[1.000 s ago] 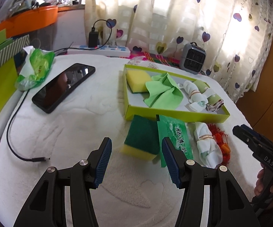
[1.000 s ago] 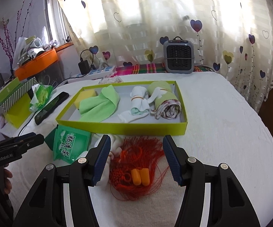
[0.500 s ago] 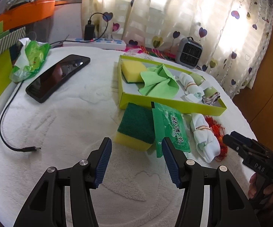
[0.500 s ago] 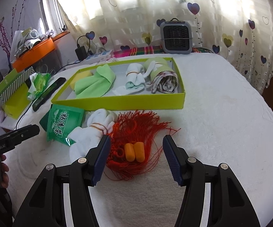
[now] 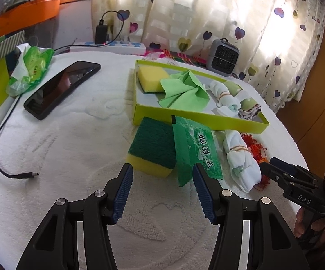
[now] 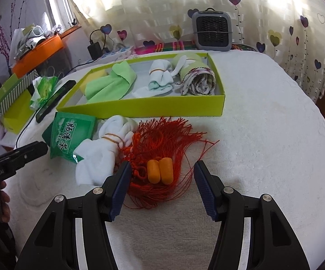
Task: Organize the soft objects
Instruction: 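Move the right tool to the orange earplugs while the left tool approaches the green tissue packet, then grasp the orange earplugs with the right tool while the left tool grasps the green tissue packet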
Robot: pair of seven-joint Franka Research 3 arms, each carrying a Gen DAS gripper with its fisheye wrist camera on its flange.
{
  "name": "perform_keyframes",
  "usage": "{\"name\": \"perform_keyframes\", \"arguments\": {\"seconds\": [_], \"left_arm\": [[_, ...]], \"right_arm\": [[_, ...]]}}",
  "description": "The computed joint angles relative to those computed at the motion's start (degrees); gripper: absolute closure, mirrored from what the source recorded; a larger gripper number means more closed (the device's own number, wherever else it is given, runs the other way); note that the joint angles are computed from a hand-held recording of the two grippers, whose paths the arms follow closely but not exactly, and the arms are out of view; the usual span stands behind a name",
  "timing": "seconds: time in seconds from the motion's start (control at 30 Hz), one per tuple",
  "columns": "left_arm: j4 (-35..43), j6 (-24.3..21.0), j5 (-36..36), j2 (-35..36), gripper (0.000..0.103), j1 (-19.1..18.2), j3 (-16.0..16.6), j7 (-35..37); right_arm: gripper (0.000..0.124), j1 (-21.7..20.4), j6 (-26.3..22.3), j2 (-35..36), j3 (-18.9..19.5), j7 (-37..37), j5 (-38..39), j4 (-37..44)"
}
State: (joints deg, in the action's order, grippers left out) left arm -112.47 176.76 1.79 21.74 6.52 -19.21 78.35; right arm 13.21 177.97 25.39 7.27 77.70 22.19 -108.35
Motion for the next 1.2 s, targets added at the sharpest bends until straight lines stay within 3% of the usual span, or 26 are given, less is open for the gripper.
{"name": "perform_keyframes", "arguments": {"seconds": [0.17,0.5,0.7,0.8,1.03,1.1,1.2], "left_arm": [[0.4,-0.5,0.1,0.3,0.049,-0.3,-0.2,0.1],[0.5,-0.9,-0.4,0.1,0.049,-0.6,-0.4,0.6],[0.8,-0.9,-0.6,0.4,0.049,-0.7,-0.7,1.1],[0.9,-0.9,-1.0,0.5,0.049,-0.1,-1.5,1.7],[1.6,-1.3,-1.3,1.0,0.049,-0.6,-1.3,2.1],[2.0,-1.6,-1.1,1.2,0.049,-1.2,-0.8,1.9],[2.7,-2.1,-0.7,1.6,0.049,-2.1,0.0,1.4]], "right_arm": [[0.066,-1.9,0.0,0.2,2.5,-2.4,1.0,0.2],[0.099,-4.2,1.6,-0.1,5.6,-7.1,3.8,-0.5],[0.100,-5.5,3.5,-1.1,7.1,-8.5,5.2,-2.0],[0.101,-8.1,6.0,-2.0,9.9,-9.7,6.3,-3.8],[0.101,-11.5,10.7,-4.3,11.9,-6.6,5.9,-7.7],[0.101,-14.5,12.6,-5.0,14.5,-5.3,4.8,-9.2],[0.102,-23.5,17.3,-5.8,23.0,-2.2,0.8,-12.2]]}}
